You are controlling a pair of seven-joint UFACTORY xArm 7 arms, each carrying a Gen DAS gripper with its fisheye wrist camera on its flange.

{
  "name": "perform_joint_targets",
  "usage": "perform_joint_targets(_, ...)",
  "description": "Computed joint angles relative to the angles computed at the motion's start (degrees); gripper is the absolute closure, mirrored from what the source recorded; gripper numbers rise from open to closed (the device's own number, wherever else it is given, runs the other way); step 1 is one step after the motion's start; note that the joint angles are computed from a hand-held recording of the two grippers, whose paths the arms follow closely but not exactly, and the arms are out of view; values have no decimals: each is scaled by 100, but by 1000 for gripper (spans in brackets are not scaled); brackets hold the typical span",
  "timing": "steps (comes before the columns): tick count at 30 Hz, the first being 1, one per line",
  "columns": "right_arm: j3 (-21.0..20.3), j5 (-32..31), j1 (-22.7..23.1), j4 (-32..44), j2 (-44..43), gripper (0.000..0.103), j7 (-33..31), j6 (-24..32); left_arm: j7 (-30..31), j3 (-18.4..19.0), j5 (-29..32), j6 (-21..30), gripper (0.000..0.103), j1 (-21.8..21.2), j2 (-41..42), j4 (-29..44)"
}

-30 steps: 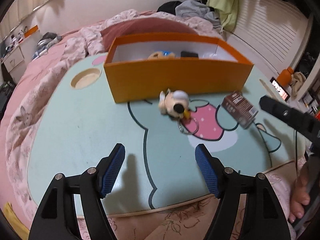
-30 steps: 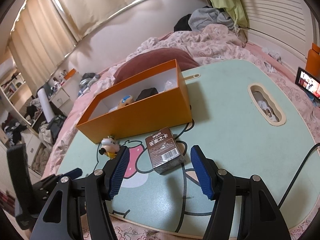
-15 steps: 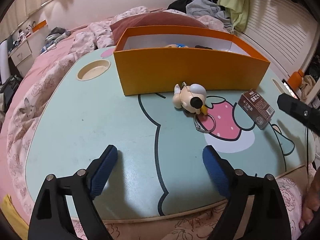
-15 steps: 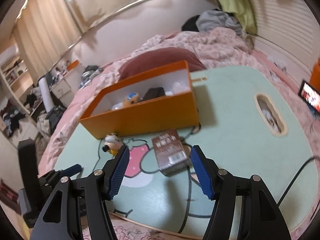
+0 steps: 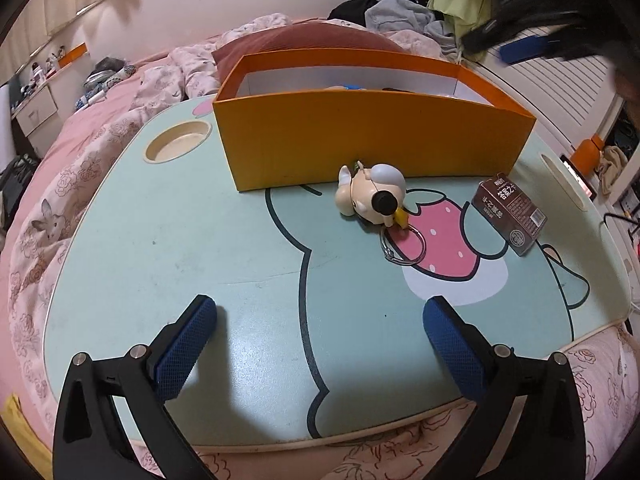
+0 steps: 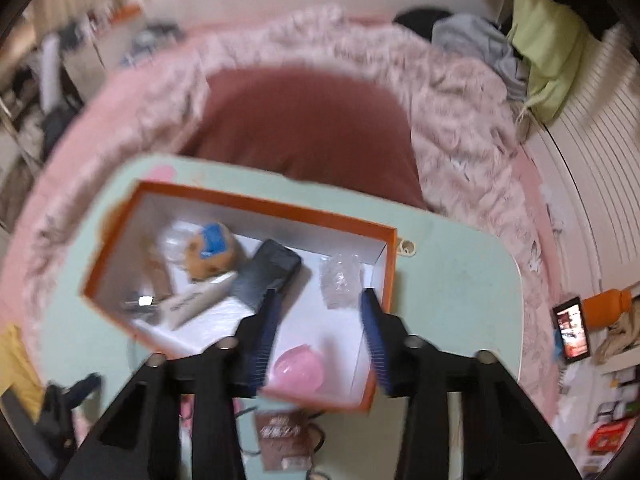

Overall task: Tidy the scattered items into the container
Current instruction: 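Reach into the orange box and grasp the clear plastic bag with the right gripper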

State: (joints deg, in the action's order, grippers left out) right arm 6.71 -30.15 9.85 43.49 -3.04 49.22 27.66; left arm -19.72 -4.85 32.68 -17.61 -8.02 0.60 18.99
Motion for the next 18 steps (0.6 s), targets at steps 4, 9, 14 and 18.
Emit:
perform_joint_targets(4, -95, -150, 124, 755, 838, 68, 0, 799, 4, 1, -1, -15, 0, 3, -1, -13)
perform_joint_targets(9, -293, -1, 306, 1265, 1347, 69, -163, 1202, -79, 14, 119, -24, 0, 31, 10, 7)
perform_joint_targets(14, -445, -195, 598, 1781, 1940, 73, -231, 1757, -157, 20, 253, -28, 0, 75, 10, 33)
perform_joint_targets(18, -486, 5, 562, 1475, 1680, 75, -149, 1236, -209, 18, 318, -53, 0, 97, 33, 43)
